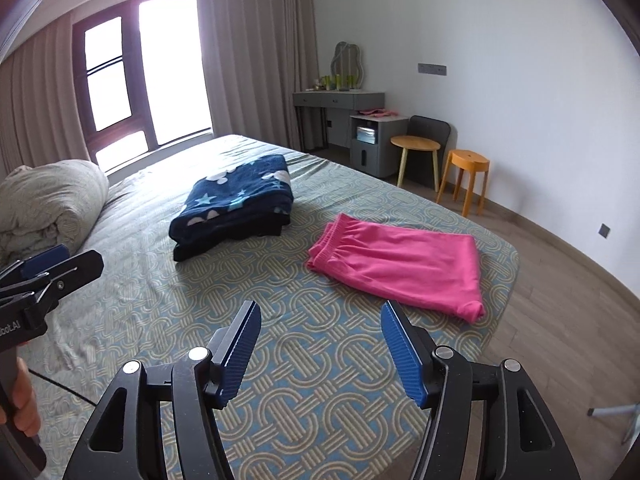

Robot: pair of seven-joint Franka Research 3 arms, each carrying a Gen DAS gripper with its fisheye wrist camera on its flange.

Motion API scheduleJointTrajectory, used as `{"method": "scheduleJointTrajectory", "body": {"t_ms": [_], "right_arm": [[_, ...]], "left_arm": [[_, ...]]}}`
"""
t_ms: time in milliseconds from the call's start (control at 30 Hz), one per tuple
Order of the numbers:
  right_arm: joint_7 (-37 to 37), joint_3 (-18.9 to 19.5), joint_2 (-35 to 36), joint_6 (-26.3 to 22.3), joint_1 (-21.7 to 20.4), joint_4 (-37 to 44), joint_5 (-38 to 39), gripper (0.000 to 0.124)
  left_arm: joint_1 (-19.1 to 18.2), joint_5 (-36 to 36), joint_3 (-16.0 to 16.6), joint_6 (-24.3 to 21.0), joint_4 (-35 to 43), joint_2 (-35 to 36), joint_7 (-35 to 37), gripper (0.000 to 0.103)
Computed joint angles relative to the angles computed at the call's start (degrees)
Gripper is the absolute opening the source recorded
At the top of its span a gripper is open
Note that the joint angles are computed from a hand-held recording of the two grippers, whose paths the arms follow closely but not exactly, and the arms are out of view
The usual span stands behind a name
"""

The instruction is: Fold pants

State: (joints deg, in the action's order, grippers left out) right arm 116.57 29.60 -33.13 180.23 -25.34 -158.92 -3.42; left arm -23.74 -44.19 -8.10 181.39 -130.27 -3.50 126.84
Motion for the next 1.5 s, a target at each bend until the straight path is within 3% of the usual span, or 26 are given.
{"method": "scheduleJointTrajectory", "body": {"t_ms": [133, 233, 300, 467, 600, 700, 767, 833, 933, 1133, 1500], "right_arm": [[5.11, 4.41, -3.9, -3.15, -3.86, -0.98, -0.44, 0.067], [7.95, 4.07, -4.72, -4.29, -4.27, -1.22, -1.57, 0.067], [9.65, 4.3, -5.2, -4.42, -5.02, -1.3, -2.63, 0.068], [12.75, 5.78, -5.21, -4.16, -7.22, -0.74, -5.47, 0.068], [14.15, 5.63, -3.95, -3.81, -7.4, -0.3, -6.3, 0.068], [15.02, 5.96, -3.49, -3.87, -7.91, -0.1, -7.04, 0.068], [15.5, 5.77, -3.11, -3.96, -7.87, -0.11, -7.37, 0.068], [15.84, 5.4, -2.8, -3.94, -7.68, -0.14, -7.67, 0.068], [16.21, 5.03, -2.77, -3.95, -7.55, -0.23, -8.11, 0.068], [16.67, 4.79, -3.31, -3.62, -7.45, -0.74, -8.47, 0.068], [16.41, 3.88, -2.75, -3.72, -6.92, -0.78, -8.33, 0.068]], "left_arm": [[-0.83, -4.83, -0.46, -1.19, 0.3, 0.37, 4.26, 0.094], [2.16, 7.2, -3.1, 0.79, -1.51, 0.63, -5.88, 0.094], [2.51, 12.68, -3.22, 1.44, -2.25, 0.63, -9.8, 0.094], [-0.8, 9.16, -0.91, 1.45, -1.41, 1.12, -5.14, 0.094], [1.17, 14.9, -2.25, 1.4, -1.35, 1.64, -9.74, 0.094], [1.25, 13.94, -2.57, 1.45, -0.96, 1.98, -8.55, 0.096], [2.91, 19.32, -3.66, 2.7, -1.79, 1.95, -13.77, 0.102], [1.6, 18.64, -2.82, 4.8, -2.39, 1.91, -13.11, 0.102], [1.91, 23.99, -2.41, 4.67, -2.71, 1.76, -17.47, 0.102], [-1.42, 18.05, -0.15, 3.62, -1.85, 2.06, -12.13, 0.102], [-0.73, 15.45, -1.8, 3.56, -1.71, 1.78, -9.16, 0.102]]}}
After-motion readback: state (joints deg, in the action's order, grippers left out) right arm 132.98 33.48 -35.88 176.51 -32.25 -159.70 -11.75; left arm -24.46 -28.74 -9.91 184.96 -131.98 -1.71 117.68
